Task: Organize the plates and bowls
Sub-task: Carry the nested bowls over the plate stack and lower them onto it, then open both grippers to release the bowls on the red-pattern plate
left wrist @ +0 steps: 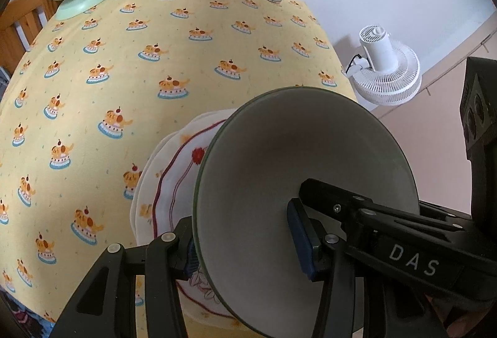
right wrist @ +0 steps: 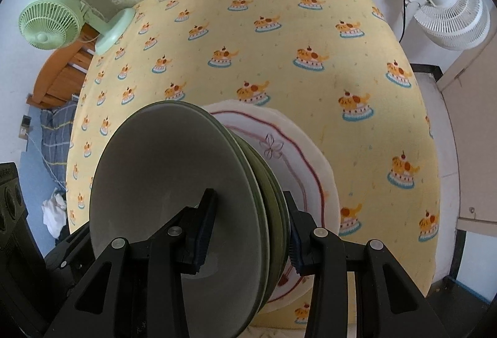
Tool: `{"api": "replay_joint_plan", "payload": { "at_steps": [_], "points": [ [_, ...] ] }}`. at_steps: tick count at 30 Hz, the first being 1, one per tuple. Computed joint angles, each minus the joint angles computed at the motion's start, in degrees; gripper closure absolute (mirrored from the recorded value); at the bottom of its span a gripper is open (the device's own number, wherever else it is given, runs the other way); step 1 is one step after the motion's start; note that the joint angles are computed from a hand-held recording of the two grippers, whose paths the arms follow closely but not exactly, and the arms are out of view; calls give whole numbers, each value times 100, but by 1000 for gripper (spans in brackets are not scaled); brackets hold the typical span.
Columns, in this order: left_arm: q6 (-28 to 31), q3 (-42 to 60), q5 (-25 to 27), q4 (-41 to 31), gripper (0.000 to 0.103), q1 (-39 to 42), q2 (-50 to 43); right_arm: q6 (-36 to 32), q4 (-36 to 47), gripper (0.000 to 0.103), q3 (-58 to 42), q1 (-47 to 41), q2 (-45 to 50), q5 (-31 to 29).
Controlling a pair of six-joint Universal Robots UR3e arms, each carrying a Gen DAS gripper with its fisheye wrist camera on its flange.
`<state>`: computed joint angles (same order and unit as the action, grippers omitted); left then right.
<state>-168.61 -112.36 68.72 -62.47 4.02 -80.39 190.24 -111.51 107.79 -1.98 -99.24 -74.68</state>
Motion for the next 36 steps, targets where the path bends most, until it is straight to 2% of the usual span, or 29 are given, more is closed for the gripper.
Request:
{"api": "replay_joint_plan", "payload": {
  "at_steps": [8, 10, 11, 12, 13, 19, 25, 29, 32, 34, 36],
  "points": [
    [-416, -87, 191, 282, 54, -194, 10, -336, -127, 59, 137, -213, -34, 204],
    [-544, -135, 241, 294, 48, -217, 47, -435, -173, 59, 220, -255, -102, 247],
    [-637, -150, 273, 250, 44, -214, 56, -476, -199, 55, 262, -269, -135, 242],
    [-805, -120, 415, 141, 34, -248, 72, -500, -201, 52, 283, -272, -151, 205],
    [-940, -109, 561, 98, 29, -300, 113, -533, -129, 47, 302, -310, -182, 190],
    [-919, -266, 736, -64, 21, -321, 628, -616, -33, 32, 615, -468, -701, 320],
    [-381, -281, 710, -144, 16, -168, 1102, -60, -279, 30, 699, -140, -1256, -162],
    [231, -384, 348, -329, 16, 367, 1725, 756, -606, 30, 459, 629, -1398, -1230],
    [1028, -520, -178, -760, 15, 1217, 2501, 1321, -757, 30, 257, 1238, -1400, -1955],
    [1547, -576, -442, -1026, 10, 1733, 2870, 1763, -795, 28, 63, 1764, -1275, -2507],
    [2417, -587, -976, -1767, 7, 2670, 3469, 2233, -767, 27, -95, 2243, -1178, -2975]
  ]
}}
